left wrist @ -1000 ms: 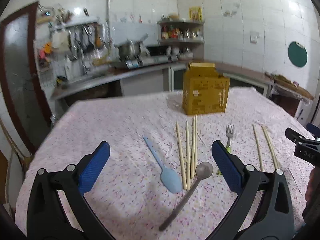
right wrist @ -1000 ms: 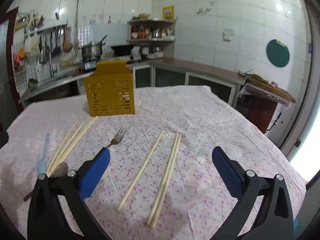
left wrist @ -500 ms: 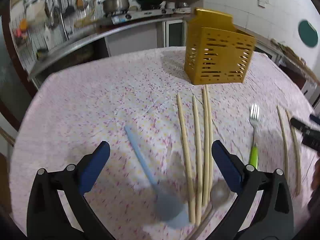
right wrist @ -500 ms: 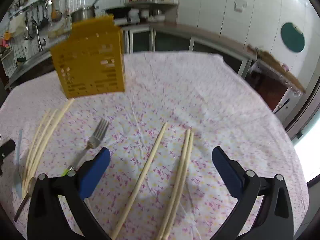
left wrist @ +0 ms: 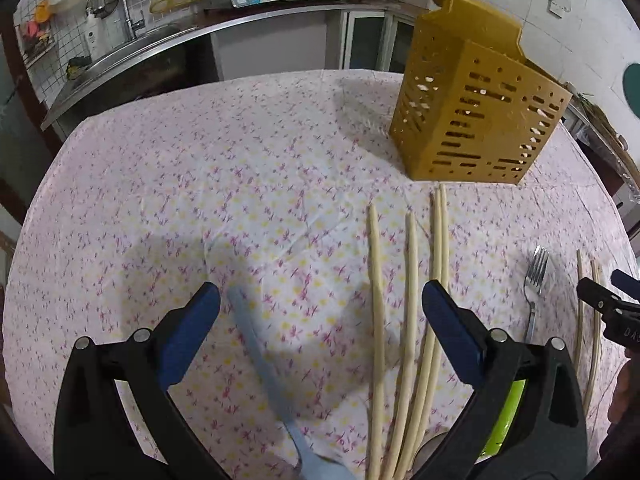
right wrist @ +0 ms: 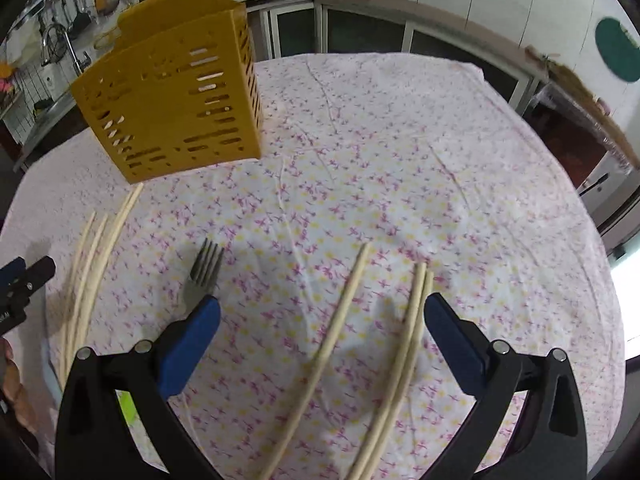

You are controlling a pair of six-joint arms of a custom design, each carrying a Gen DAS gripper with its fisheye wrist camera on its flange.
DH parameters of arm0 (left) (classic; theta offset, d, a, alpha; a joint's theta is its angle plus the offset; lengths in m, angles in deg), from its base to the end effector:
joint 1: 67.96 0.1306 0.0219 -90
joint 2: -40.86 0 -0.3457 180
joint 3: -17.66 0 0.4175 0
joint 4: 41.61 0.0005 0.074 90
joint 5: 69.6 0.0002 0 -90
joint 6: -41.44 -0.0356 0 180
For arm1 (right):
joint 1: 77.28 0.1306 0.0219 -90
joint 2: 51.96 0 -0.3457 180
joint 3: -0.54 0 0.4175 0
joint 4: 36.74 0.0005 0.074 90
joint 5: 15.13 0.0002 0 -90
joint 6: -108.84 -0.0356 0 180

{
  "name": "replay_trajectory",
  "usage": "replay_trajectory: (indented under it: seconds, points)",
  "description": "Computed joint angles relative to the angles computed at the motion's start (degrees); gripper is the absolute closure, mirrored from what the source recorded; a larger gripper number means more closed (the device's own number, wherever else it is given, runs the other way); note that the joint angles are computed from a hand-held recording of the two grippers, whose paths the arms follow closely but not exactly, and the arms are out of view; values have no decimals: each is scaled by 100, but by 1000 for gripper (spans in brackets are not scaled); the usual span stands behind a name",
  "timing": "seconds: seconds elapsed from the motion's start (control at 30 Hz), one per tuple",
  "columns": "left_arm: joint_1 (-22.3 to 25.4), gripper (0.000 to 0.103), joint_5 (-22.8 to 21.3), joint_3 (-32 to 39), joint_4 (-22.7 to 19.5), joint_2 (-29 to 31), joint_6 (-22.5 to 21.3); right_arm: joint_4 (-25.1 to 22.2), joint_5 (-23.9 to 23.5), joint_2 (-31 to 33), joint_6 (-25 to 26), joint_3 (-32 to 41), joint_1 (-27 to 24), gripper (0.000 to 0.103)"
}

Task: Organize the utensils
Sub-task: 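Lower the left tool onto a wooden chopstick and close it while the right tool grasps another chopstick, then lift both held chopsticks and carry them over the yellow utensil holder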

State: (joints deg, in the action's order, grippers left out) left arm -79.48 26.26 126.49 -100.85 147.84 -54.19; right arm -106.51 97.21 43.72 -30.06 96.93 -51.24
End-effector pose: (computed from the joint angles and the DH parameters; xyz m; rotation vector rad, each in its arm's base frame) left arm 0.5860 -0.1237 0.3824 0.4218 2.5388 -0.1702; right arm 0.4658 0.2120 0.3798 0.6121 2.5458 -0.1159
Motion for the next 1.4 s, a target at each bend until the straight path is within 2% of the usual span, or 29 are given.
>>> replay_trajectory:
  seconds: [0.03,0.07,0.1,0.17,0.2,0.23,0.27,0.3,0.43,0.57,0.63,0.8,1.0,1.07,1.13,1.23,1.33,1.4]
  points:
    - [-9,6,9,101,-79,69,-34,-29,-34,9,-60,8,-17,7]
    - [-38,8,-65,216,-181,149,-48,-90,-81,42,-112,46,-33,16]
    - [-49,14,-41,324,-286,222,-42,-165,-161,97,-106,99,-47,22]
    - [-27,21,188,588,-585,407,-45,-209,-363,156,-110,127,-89,41]
    - [-28,22,223,677,-702,471,-29,-208,-518,177,-133,123,-126,45]
    - [-46,29,202,783,-827,548,4,-204,-596,181,-152,108,-144,54]
    - [-69,31,161,847,-896,598,-13,-203,-671,186,-173,93,-169,57]
    - [-83,36,142,881,-934,626,-47,-207,-727,187,-193,84,-184,58]
    - [-203,38,-180,1035,-1021,778,-131,-259,-907,178,-249,90,-250,60]
    - [-211,44,-223,1332,-1202,1031,-101,-412,-954,249,-267,219,-305,66]
    - [-221,51,-217,1516,-1340,1194,-68,-414,-1021,283,-224,234,-349,66]
    - [-253,55,-263,1869,-1499,1467,-116,-361,-951,270,-11,206,-336,74]
    - [-384,58,-529,2224,-1631,1744,-233,-249,-1181,193,205,105,-417,83]
    - [-384,63,-518,2371,-1724,1825,-244,-177,-1264,159,237,58,-481,88]
    - [-367,78,-449,2463,-1792,1872,-220,-98,-1348,124,242,22,-534,92]
    - [-348,89,-451,2462,-1802,1852,-227,-5,-1357,93,300,-16,-509,93]
    - [-272,97,-289,2560,-1922,1894,-235,114,-1332,73,438,-29,-440,94]
    - [-180,98,-157,2403,-1942,1747,-249,167,-1241,49,485,-17,-384,95]
